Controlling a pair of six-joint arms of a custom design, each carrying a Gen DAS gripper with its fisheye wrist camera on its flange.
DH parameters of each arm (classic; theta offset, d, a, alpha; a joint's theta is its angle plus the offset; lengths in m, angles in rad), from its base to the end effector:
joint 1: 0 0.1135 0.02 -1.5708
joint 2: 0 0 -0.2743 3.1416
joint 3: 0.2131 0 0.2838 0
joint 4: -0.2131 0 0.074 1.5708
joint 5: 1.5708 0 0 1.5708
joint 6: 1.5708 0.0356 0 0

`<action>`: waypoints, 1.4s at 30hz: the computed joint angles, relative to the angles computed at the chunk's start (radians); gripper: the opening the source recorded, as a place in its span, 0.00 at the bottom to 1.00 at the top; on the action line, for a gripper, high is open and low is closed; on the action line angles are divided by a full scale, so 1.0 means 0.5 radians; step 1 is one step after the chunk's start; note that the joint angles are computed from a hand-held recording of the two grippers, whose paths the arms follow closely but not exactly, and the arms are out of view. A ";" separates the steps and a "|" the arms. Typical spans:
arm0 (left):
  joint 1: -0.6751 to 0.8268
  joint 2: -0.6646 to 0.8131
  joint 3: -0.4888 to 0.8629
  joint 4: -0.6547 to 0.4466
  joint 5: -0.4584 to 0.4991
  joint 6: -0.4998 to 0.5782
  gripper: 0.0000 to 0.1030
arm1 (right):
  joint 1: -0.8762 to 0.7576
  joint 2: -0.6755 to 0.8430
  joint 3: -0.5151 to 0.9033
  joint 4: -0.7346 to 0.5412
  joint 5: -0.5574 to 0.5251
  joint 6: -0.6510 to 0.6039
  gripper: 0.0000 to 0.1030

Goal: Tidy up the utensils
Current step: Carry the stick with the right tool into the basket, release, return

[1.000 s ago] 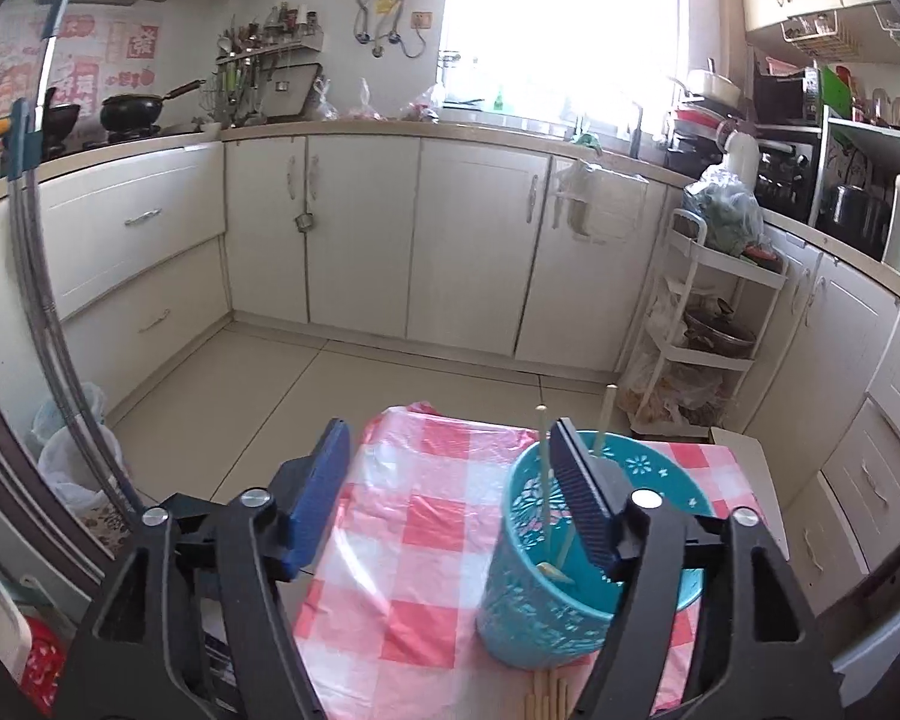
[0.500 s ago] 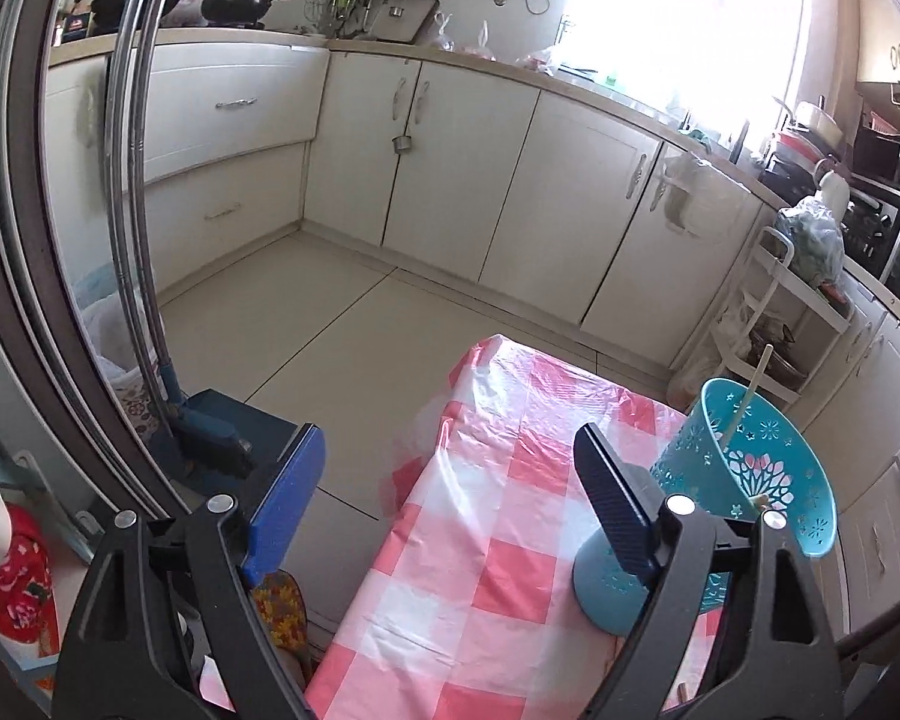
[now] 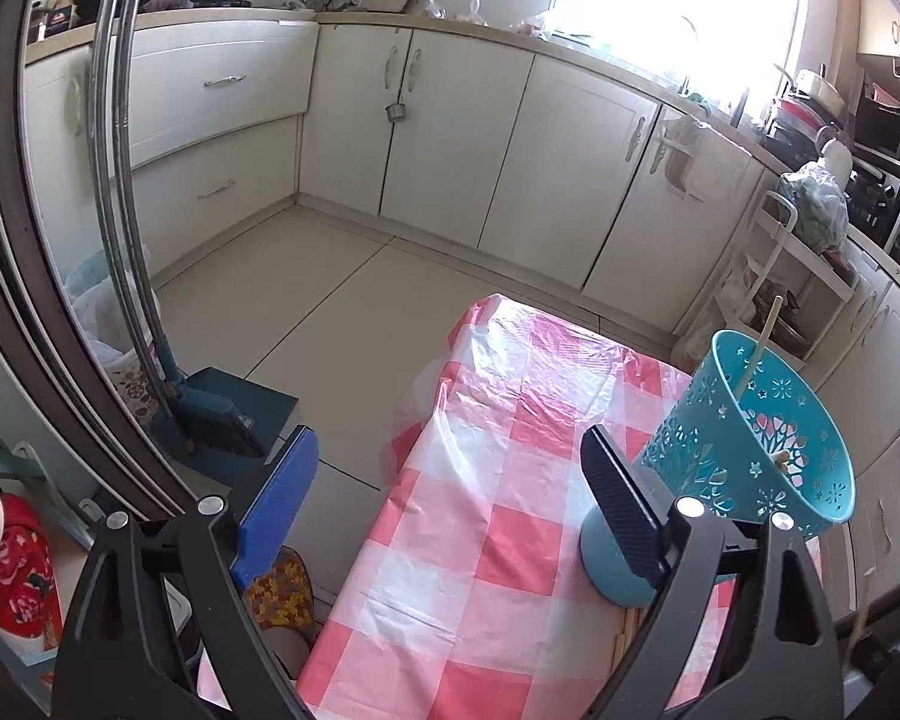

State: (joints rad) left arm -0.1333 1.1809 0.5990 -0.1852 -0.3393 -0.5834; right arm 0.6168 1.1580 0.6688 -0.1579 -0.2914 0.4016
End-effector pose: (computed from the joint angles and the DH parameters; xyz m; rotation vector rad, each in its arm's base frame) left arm 0.2572 -0.0225 0.1902 -0.6701 2.1839 0.0259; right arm 0.2137 0.1641 0.2222 -0.4187 2.2945 0.8625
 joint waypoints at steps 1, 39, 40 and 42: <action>-0.004 0.004 0.001 0.001 -0.005 0.002 0.83 | -0.009 -0.014 0.047 0.024 -0.017 0.026 0.06; 0.009 0.011 0.013 -0.020 -0.026 0.001 0.88 | 0.263 0.698 0.720 0.534 0.930 -0.031 0.19; 0.013 0.006 0.009 -0.023 -0.025 -0.001 0.88 | 0.286 0.625 0.656 0.540 0.952 -0.037 0.20; 0.023 -0.002 0.005 -0.030 -0.022 -0.007 0.88 | 0.346 0.455 0.507 0.510 1.007 -0.043 0.21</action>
State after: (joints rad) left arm -0.1218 1.1799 0.6018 -0.2003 -0.3503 -0.5869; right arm 0.7897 1.3856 0.9225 0.0969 0.2121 0.3800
